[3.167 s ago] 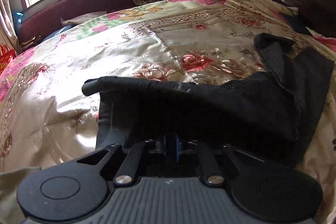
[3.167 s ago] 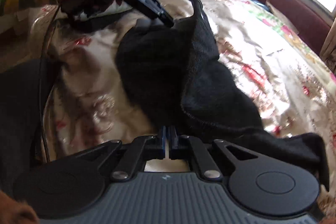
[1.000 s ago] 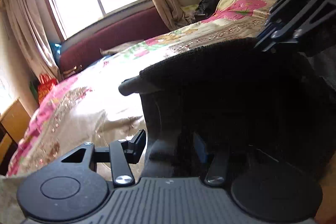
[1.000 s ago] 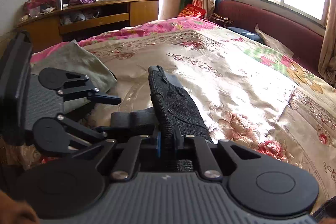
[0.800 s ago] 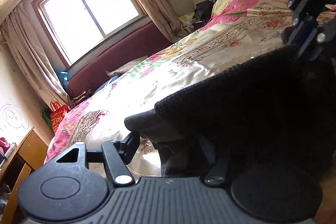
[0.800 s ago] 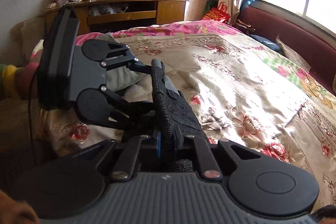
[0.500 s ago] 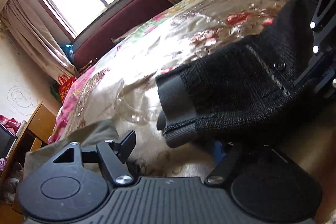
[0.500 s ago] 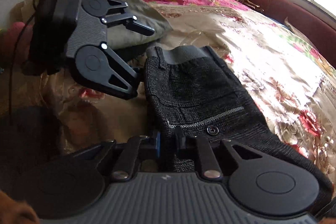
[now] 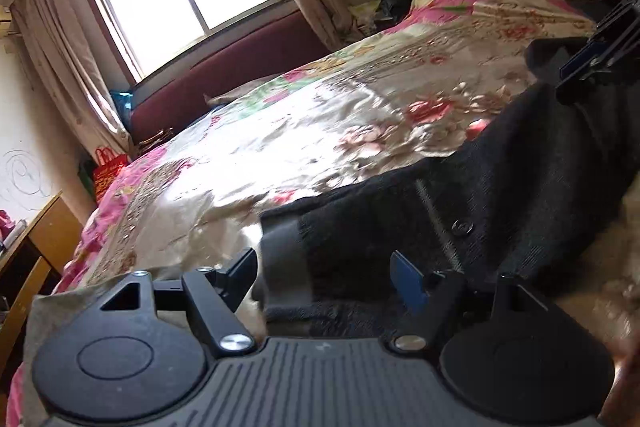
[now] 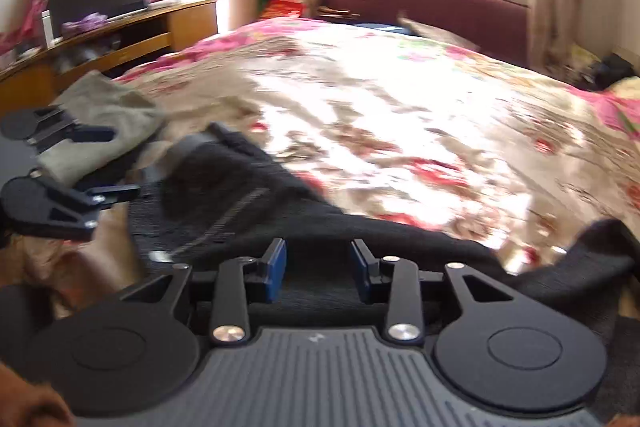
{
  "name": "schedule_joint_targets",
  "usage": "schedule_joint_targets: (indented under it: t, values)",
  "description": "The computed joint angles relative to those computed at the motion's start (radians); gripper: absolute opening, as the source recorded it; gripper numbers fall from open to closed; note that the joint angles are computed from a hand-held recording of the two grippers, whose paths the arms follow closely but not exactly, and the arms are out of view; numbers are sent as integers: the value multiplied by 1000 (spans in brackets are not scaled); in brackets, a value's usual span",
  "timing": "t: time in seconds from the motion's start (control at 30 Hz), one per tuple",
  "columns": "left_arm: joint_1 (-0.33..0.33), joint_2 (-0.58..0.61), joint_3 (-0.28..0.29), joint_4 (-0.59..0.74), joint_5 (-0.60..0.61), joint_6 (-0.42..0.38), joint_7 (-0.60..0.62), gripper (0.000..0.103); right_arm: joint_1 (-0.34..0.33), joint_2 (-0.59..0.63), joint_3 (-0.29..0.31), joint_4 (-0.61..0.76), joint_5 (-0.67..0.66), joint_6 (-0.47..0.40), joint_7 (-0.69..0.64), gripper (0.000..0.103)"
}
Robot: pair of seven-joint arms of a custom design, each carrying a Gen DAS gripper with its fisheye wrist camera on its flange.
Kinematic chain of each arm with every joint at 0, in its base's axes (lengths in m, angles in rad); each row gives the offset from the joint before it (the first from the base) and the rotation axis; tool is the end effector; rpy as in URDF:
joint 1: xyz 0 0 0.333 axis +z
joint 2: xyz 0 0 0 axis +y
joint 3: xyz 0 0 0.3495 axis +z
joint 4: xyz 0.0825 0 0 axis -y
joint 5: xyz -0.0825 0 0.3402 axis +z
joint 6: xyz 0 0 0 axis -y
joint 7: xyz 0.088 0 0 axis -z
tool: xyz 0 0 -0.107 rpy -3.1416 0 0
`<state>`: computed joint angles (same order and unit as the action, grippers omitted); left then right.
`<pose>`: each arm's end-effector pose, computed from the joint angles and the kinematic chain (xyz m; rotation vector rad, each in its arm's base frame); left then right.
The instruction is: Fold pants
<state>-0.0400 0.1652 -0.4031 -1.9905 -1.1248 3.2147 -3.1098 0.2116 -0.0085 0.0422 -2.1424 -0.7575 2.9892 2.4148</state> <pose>0.5598 -0.1531 0.5256 -0.8006 2.1027 -0.8788 0.5099 0.1826 0.5512 -1.7576 1.5720 -0.7528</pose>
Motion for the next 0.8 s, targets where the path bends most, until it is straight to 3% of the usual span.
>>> schedule_joint_targets:
  t: [0.07,0.13,0.27,0.37,0.5,0.57,0.7,0.77,0.8]
  values:
    - [-32,26,-7,33,31,-43,-38,87,-40,-28,-26,-8,-82,-88,160,42]
    - [-61,51,-16,69,60,-91,-71,87,-85,-34,-57,-15,-31,-117,206,46]
    - [-131,88,-13,135,148,-207,-182,87,-181,-6,-112,-1,17,-135,307,46]
    - [-191,129,9,187,255,-290,-295,87,-239,21,-150,-8,115,-70,339,46]
    - [-263,183,47,236,430,-356,-449,87,-296,71,-181,-27,289,84,367,49]
    - [-278,193,58,233,500,-364,-505,88,-306,108,-190,1,327,87,360,51]
    - [-299,221,77,260,607,-385,-627,91,-373,199,-109,89,570,18,147,60]
    - [-294,227,73,270,638,-398,-662,91,-342,241,-151,116,577,26,183,58]
    - [-290,228,70,276,650,-406,-673,89,-322,251,-177,119,565,40,206,45]
